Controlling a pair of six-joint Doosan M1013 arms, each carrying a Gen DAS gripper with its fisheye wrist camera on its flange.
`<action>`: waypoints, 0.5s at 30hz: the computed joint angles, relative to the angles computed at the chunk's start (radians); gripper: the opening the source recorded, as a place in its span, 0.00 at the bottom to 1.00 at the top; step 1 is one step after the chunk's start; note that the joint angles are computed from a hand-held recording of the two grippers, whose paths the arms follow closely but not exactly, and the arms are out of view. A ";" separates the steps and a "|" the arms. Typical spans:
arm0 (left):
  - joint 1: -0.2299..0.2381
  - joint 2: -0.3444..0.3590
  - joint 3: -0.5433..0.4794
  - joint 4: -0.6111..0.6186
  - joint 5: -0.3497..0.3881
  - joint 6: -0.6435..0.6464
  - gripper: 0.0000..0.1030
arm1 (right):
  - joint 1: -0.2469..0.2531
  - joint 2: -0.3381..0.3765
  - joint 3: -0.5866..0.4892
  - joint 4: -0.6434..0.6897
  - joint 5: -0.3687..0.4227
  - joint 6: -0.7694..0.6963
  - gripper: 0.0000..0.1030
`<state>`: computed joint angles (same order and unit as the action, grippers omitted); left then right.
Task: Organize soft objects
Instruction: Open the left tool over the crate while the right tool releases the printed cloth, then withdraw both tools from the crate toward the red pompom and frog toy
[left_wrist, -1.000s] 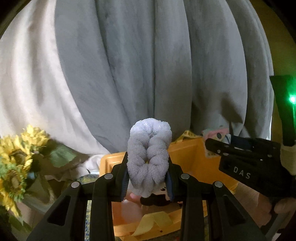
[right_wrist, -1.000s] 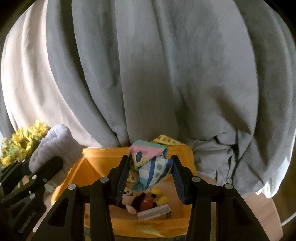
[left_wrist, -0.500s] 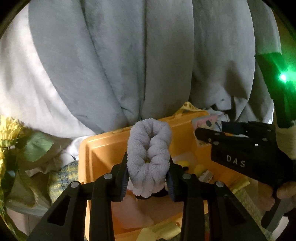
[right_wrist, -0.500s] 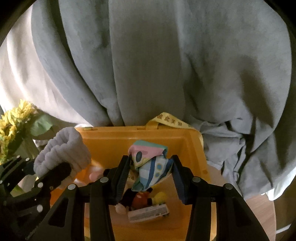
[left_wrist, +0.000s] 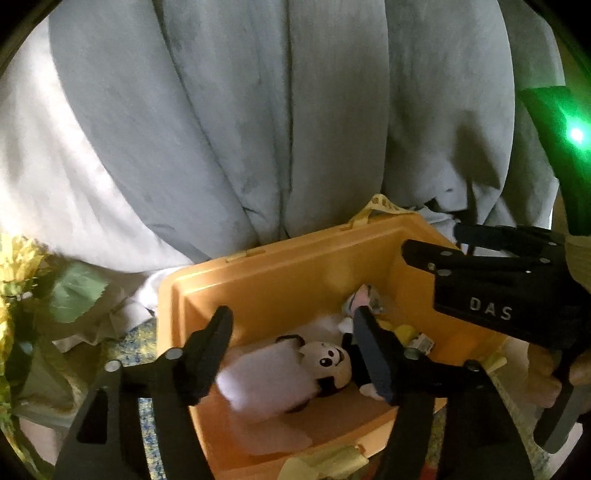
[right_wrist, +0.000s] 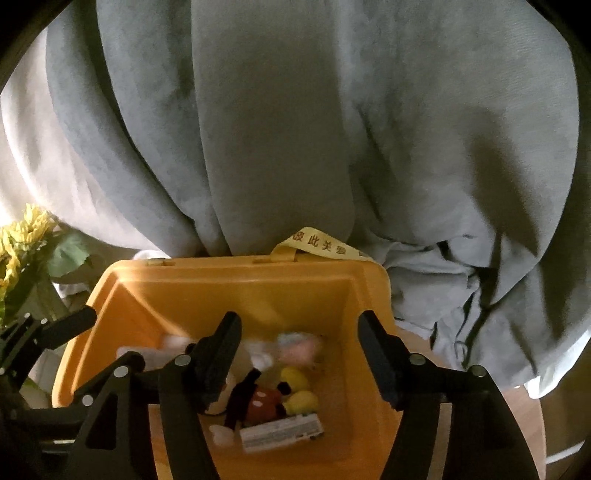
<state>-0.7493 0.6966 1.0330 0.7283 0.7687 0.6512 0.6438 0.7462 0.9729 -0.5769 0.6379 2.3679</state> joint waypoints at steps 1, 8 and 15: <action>-0.005 -0.007 0.012 0.036 0.003 -0.036 0.69 | 0.003 -0.005 0.008 -0.025 0.000 0.019 0.64; -0.030 -0.051 0.074 0.169 0.019 -0.178 0.82 | 0.025 -0.062 0.100 -0.203 -0.041 0.212 0.71; -0.067 -0.096 0.149 0.273 0.034 -0.292 0.83 | 0.043 -0.127 0.208 -0.315 -0.085 0.366 0.73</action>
<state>-0.8165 0.6003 1.1822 1.0015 0.8030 0.3588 0.6873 0.6187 1.1813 -0.8916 0.5532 2.7340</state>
